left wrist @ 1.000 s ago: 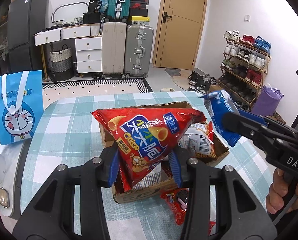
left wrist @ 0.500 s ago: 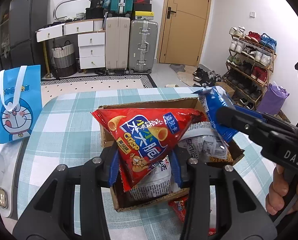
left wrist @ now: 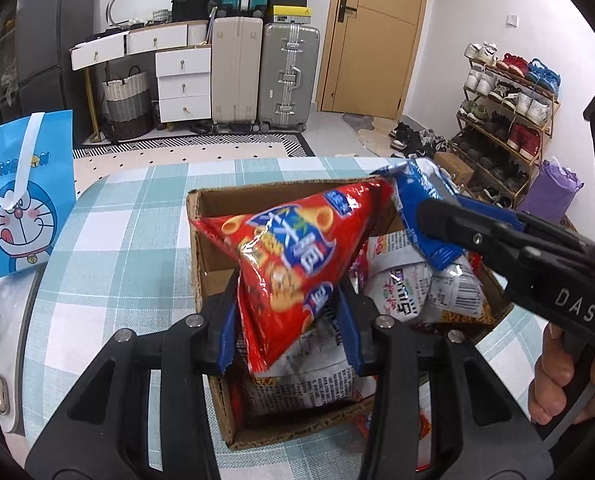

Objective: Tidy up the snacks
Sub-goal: 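Open both grippers to drop the packs into the box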

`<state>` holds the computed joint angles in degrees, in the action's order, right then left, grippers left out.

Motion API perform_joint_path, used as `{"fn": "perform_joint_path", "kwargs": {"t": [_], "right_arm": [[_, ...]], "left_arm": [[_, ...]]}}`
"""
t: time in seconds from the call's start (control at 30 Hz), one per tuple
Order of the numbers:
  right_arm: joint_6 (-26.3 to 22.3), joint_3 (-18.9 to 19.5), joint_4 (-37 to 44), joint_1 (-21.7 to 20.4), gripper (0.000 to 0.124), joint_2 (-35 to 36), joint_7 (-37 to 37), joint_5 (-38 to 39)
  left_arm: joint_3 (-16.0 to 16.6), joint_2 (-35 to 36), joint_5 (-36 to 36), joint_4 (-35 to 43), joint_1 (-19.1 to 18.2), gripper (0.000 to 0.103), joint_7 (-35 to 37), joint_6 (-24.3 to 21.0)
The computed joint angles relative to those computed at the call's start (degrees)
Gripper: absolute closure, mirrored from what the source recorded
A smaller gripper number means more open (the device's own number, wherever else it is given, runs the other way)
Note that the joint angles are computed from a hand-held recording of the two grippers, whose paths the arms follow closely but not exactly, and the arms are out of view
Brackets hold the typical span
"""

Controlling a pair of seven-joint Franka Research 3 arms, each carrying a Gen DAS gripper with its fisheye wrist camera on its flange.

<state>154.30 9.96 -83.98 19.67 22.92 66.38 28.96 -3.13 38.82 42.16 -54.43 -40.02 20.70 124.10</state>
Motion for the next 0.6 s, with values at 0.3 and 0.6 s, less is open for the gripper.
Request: {"fn": "perform_joint_path", "kwargs": {"t": [0.3,0.6], "right_arm": [[-0.44,0.34,-0.25,-0.42,0.076,-0.14,-0.86,0.25],[2.55,1.21,-7.25,-1.42,0.047,-5.82,-7.16,5.21]], "left_arm": [[0.08,0.49,-0.49,-0.54,1.1,0.066,1.0,1.45],[0.01,-3.15,1.12,-5.96,1.19,0.04,-1.1,3.43]]}}
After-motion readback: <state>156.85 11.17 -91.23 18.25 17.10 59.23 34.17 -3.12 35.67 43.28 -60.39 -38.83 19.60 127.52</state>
